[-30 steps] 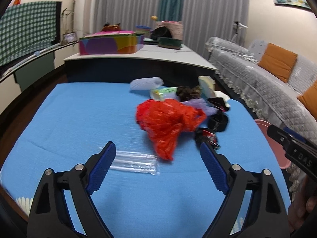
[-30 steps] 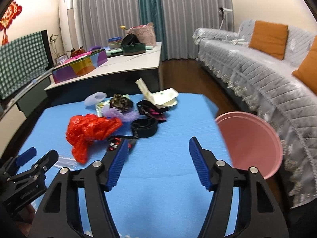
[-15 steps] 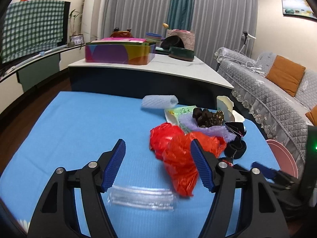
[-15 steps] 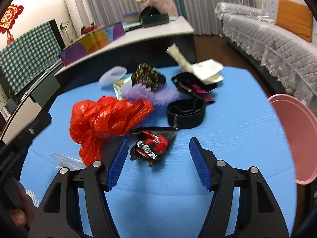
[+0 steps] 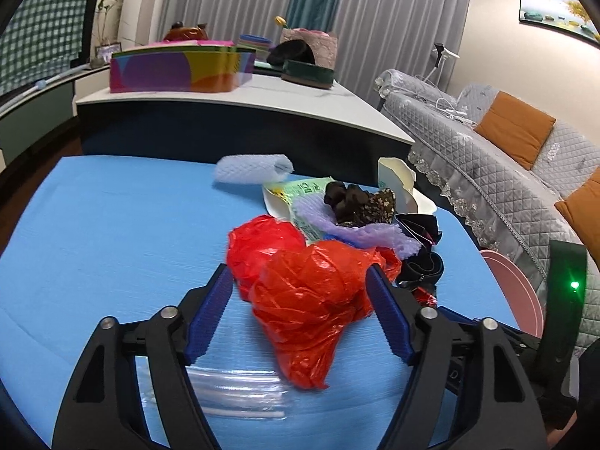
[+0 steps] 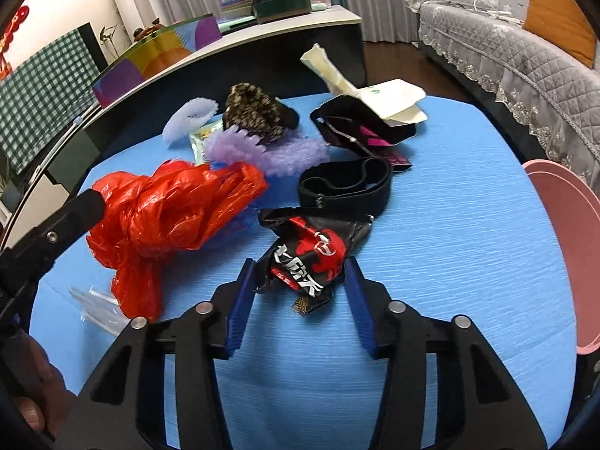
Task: Collect trash
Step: 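Grasp the red plastic bag with the left tool while the right tool grasps the black-red wrapper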
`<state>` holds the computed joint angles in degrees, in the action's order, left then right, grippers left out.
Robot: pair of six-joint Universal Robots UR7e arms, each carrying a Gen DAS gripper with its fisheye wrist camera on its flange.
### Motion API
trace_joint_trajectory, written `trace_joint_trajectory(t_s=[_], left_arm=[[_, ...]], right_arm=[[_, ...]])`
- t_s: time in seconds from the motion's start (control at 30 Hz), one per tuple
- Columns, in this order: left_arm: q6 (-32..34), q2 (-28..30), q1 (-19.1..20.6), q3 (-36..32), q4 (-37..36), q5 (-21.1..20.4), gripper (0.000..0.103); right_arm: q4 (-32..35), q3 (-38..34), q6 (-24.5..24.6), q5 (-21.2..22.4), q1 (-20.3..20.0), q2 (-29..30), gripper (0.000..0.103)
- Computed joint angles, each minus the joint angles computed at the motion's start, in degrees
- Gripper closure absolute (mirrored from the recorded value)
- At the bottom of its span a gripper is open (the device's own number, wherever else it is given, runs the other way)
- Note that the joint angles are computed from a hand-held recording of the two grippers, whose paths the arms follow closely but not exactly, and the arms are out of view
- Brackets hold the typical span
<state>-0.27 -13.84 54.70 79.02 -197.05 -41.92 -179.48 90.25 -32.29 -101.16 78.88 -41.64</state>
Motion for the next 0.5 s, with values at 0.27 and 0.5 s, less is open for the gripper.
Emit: trace_joint_trajectory(t_s=[0.27,0.5], left_arm=[[-2.2,0.0,0.5,-0.8,4.8,-1.3,0.032],[-0.3,-0.1,-0.2,-0.4,4.4,-0.3,0.048]], right_arm=[[-2.5,1.4,-0.9,0.8,-0.4,-1.3,0.057],[-6.1,3.5,-1.9,1.1,-0.7,-3.0,0.057]])
